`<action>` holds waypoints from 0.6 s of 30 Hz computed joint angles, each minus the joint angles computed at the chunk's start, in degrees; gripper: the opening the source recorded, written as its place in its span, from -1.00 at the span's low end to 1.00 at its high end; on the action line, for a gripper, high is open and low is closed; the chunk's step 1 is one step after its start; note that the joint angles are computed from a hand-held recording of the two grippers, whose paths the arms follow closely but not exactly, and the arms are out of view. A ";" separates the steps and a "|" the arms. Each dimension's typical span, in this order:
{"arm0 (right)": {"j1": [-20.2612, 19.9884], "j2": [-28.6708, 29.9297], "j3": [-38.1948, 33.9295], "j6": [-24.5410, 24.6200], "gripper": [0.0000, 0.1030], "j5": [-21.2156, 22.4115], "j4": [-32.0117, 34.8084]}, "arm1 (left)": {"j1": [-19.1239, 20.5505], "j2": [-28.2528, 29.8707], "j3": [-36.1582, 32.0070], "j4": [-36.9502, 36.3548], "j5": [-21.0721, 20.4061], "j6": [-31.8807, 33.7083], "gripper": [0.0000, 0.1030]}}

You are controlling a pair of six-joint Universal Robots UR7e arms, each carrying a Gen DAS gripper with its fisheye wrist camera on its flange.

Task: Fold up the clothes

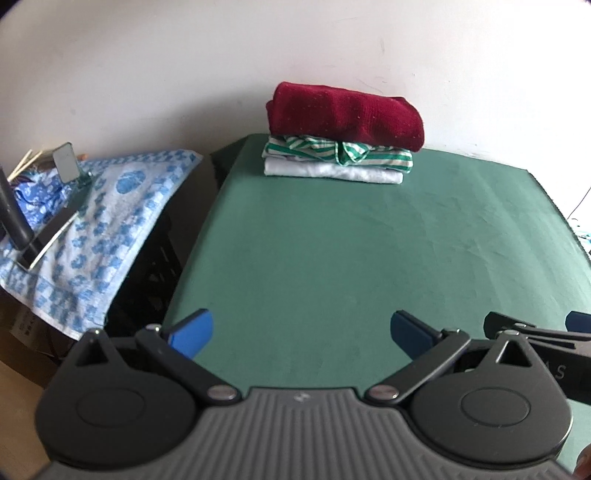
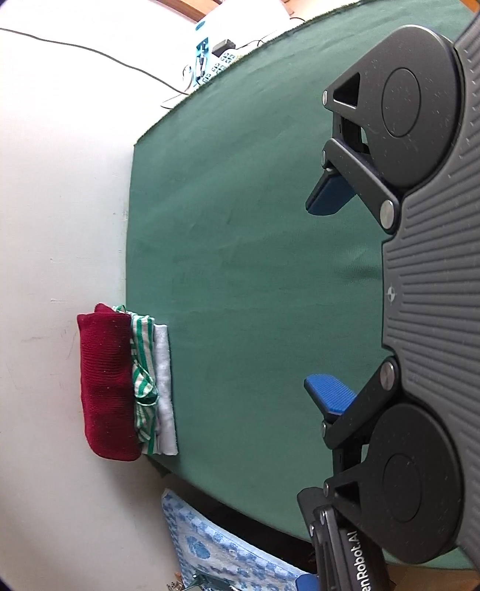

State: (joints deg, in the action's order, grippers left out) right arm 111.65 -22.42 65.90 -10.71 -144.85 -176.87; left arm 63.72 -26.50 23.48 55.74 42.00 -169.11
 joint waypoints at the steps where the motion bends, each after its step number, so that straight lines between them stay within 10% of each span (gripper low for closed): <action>1: -0.02 0.12 -0.24 -0.33 0.84 0.26 -0.13 | -0.07 -0.19 0.30 -0.42 -0.34 0.15 0.99; 18: 0.24 1.10 -1.73 -1.51 0.84 1.56 -0.65 | -0.30 -3.05 4.84 -4.92 -2.30 1.44 0.99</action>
